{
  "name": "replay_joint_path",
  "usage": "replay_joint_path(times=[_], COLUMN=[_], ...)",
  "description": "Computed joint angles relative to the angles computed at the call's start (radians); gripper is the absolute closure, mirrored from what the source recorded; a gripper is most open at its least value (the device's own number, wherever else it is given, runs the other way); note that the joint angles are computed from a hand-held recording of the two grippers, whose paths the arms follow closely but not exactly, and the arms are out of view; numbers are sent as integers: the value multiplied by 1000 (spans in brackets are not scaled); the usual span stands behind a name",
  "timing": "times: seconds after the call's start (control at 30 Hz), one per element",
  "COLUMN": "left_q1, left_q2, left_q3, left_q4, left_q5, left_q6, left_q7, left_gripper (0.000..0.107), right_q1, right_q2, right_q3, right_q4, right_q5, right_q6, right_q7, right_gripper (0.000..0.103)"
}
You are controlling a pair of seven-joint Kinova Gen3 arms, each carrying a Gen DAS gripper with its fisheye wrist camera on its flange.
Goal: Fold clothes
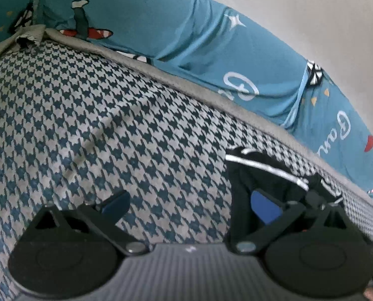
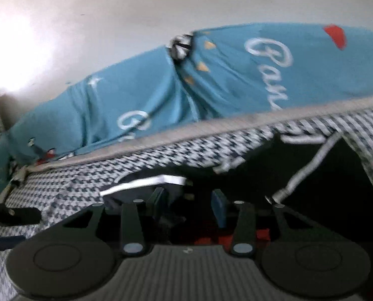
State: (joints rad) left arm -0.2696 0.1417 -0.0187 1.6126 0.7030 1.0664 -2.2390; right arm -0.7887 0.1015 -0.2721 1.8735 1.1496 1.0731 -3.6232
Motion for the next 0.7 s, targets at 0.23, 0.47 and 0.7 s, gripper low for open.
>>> replay_joint_path(times=[0.23, 0.47, 0.7], left_q1=[13, 36, 37], left_q2=[3, 0, 17], left_q3=[4, 7, 6], left_q4=[15, 15, -9], left_q5=[-42, -100, -132], left_q6=[4, -23, -22], left_q7=[-16, 14, 57], left_gripper=[5, 5, 5], right_q1=[36, 47, 29], right_q2=[15, 70, 122], right_q3=[22, 46, 87], right_q4=[8, -49, -97], right_q5=[100, 106, 88], right_q6=[-128, -239, -297], right_q7=[121, 256, 369], right_gripper=[62, 62, 62])
